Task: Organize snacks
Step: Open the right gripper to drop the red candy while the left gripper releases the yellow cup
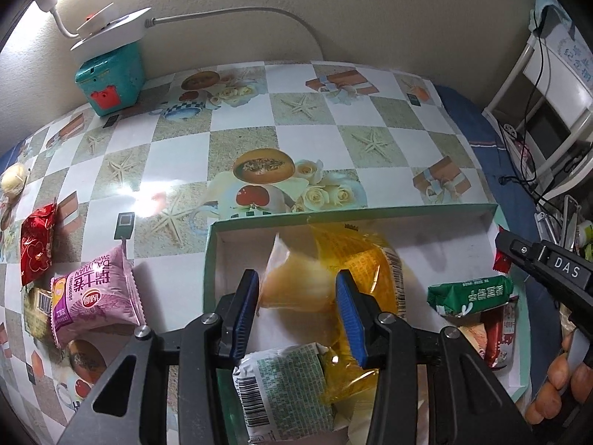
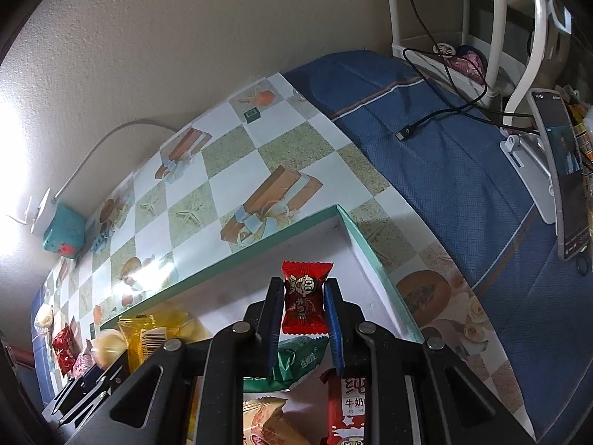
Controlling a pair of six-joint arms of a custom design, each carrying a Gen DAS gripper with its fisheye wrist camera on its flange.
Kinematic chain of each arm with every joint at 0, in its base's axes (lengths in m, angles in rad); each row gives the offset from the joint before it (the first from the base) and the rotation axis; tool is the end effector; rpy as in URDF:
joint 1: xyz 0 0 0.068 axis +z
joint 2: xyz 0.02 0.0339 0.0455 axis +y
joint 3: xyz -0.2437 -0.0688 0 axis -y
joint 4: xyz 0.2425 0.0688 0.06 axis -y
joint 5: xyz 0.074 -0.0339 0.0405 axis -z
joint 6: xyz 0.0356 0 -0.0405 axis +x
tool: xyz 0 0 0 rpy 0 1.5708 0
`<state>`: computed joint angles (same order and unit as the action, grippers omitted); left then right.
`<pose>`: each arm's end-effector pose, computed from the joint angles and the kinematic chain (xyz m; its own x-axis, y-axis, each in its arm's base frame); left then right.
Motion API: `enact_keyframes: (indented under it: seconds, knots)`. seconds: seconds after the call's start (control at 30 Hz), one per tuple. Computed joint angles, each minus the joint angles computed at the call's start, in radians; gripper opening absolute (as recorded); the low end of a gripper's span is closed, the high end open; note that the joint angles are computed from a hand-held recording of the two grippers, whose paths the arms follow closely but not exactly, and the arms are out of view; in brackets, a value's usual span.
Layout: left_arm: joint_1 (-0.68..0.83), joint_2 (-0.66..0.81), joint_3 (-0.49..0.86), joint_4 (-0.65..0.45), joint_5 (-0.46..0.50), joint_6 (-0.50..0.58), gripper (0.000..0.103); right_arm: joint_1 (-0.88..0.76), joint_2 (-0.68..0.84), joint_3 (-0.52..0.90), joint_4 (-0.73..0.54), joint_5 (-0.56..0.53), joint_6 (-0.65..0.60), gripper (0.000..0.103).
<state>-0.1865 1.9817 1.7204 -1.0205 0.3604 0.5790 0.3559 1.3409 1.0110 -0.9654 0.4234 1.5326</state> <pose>0.3885 -0.0861 0.2294 -0.6394 0.6417 -0.4235 0.7433 0.6568 -0.1270 0.2322 0.0707 0.2266 -0.2472 0.8801 -0.4055 0.8932 0.3692 0.2567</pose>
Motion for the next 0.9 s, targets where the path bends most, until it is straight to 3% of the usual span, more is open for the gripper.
enact_keyframes:
  seconds: [0.1, 0.3, 0.37, 0.43, 0.5, 0.57, 0.67, 0.8, 0.9]
  knots:
    - [0.0, -0.004, 0.011, -0.01, -0.007, -0.006, 0.065, 0.004, 0.0, 0.004, -0.003, 0.004, 0.005, 0.024]
    - [0.01, -0.023, 0.035, -0.022, 0.003, -0.002, 0.069, 0.012, 0.008, 0.034, -0.031, 0.004, -0.002, 0.026]
    - [0.015, -0.026, 0.054, -0.036, 0.012, 0.001, 0.075, 0.019, 0.015, 0.063, -0.063, 0.016, 0.003, 0.044]
    - [0.023, -0.034, 0.068, -0.044, 0.027, 0.005, 0.078, 0.03, 0.02, 0.091, -0.093, 0.033, 0.003, 0.052]
    - [0.03, -0.046, 0.077, -0.044, 0.04, 0.009, 0.079, 0.038, 0.024, 0.115, -0.119, 0.046, 0.003, 0.054]
    - [0.038, -0.051, 0.09, -0.043, 0.043, 0.004, 0.086, 0.048, 0.029, 0.143, -0.147, 0.057, -0.001, 0.066]
    - [0.054, -0.043, 0.111, -0.034, 0.051, -0.02, 0.092, 0.062, 0.04, 0.182, -0.18, 0.08, -0.007, 0.073]
    - [0.079, -0.011, 0.149, 0.006, 0.022, -0.088, 0.093, 0.071, 0.057, 0.218, -0.211, 0.099, -0.017, 0.088]
    - [0.106, 0.034, 0.21, 0.015, 0.015, -0.152, 0.101, 0.071, 0.074, 0.236, -0.212, 0.099, -0.029, 0.095]
